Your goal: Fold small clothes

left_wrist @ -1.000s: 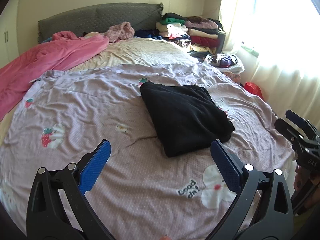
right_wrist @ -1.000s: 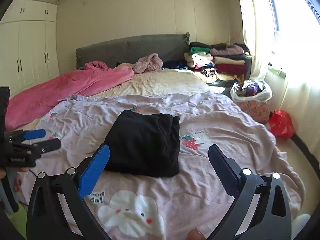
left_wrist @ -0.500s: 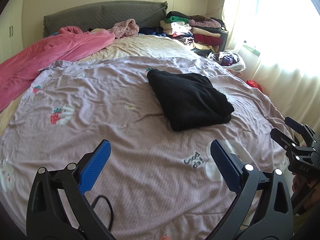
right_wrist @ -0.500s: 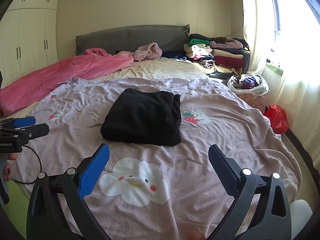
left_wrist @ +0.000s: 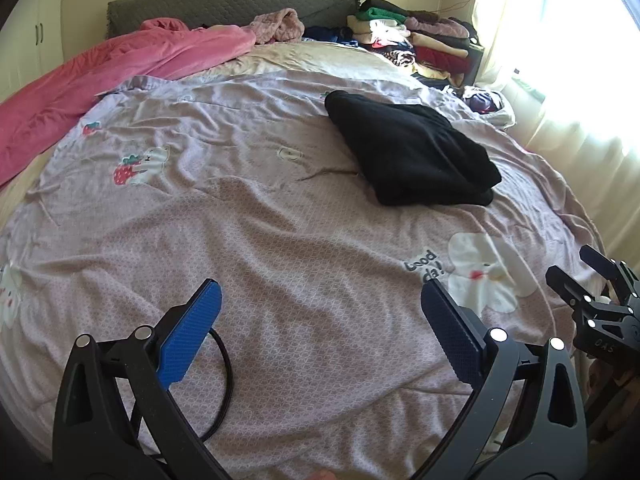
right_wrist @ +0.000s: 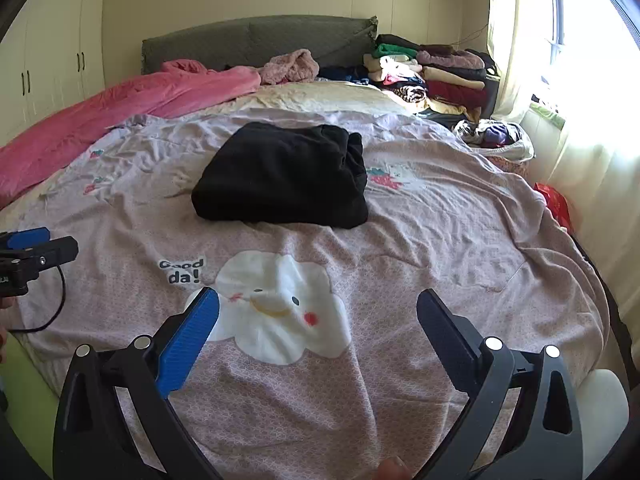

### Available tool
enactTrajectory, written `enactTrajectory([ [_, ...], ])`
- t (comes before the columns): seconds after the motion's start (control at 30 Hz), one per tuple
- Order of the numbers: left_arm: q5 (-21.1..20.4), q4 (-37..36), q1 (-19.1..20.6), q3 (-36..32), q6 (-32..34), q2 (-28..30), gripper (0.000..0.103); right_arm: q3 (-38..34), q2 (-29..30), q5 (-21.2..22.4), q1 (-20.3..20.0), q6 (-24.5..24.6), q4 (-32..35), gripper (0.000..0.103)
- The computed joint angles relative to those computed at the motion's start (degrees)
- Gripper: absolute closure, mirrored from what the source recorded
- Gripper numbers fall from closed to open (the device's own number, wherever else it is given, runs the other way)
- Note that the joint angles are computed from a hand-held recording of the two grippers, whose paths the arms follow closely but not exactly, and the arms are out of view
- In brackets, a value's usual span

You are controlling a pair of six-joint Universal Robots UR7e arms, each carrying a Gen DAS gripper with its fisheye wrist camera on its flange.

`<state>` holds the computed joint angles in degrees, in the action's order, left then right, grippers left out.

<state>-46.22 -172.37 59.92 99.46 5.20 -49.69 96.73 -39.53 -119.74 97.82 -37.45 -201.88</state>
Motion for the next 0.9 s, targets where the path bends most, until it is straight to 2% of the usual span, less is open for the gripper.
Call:
enactTrajectory([
  [0.9,0.8,0.1,-0.3,0.1,-0.4,-0.1,0.009,-0.5,0.2,0.7,0.4,-1.9,-0.3,0.004],
])
